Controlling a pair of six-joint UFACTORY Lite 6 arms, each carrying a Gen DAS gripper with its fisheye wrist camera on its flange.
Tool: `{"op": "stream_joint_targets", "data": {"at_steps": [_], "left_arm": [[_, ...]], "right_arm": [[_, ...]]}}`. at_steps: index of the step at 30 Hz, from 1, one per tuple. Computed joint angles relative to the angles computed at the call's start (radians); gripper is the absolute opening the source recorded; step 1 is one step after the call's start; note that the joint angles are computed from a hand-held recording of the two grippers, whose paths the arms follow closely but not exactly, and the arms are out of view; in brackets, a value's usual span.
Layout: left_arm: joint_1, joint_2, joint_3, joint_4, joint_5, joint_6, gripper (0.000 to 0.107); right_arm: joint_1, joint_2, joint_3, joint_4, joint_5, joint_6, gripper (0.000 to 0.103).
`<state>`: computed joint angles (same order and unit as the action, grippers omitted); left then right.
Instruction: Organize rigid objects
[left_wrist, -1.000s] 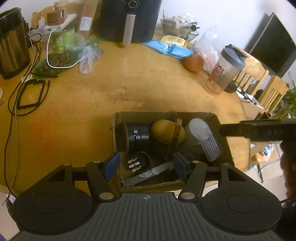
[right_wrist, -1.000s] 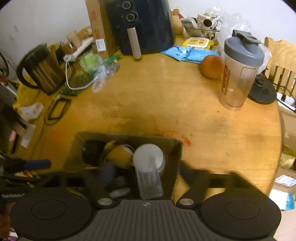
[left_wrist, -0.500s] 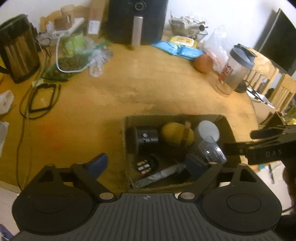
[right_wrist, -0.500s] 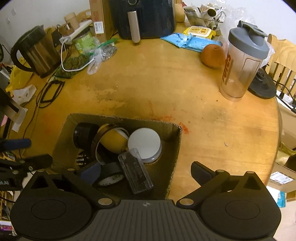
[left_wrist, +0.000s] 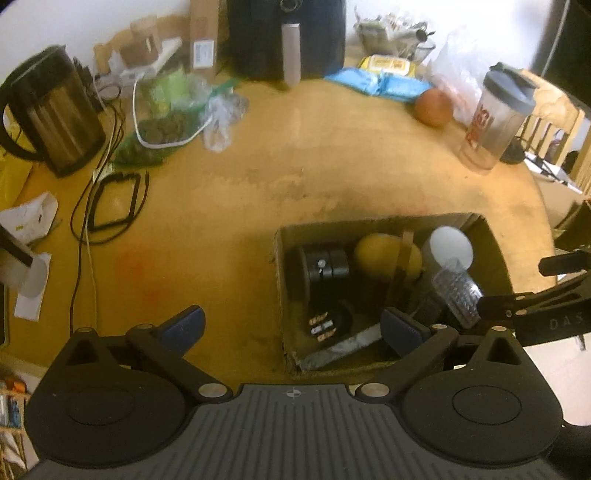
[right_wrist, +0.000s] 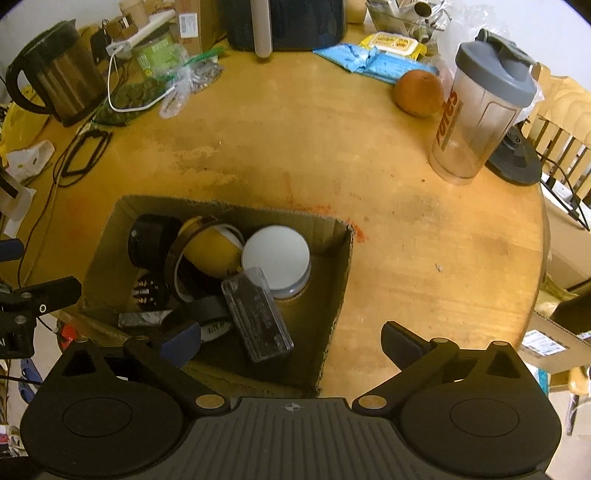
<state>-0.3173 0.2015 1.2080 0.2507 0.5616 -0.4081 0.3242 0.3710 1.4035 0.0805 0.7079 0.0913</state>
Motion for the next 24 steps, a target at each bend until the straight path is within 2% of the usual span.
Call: {"op": "stream_joint_targets", "data": {"at_steps": [13, 24], "left_arm": [[0.027, 0.066, 0.03, -0.212, 0.085, 0.164, 0.103], [0.009, 0.095, 0.038, -0.215, 0.124, 0.163, 0.103]], "right_arm": [[0.026, 0.037, 0.009, -0.036, 0.07, 0.03, 0.103], [0.029, 0.046, 0.003, -0.022, 0.1, 0.015, 0.103]]}}
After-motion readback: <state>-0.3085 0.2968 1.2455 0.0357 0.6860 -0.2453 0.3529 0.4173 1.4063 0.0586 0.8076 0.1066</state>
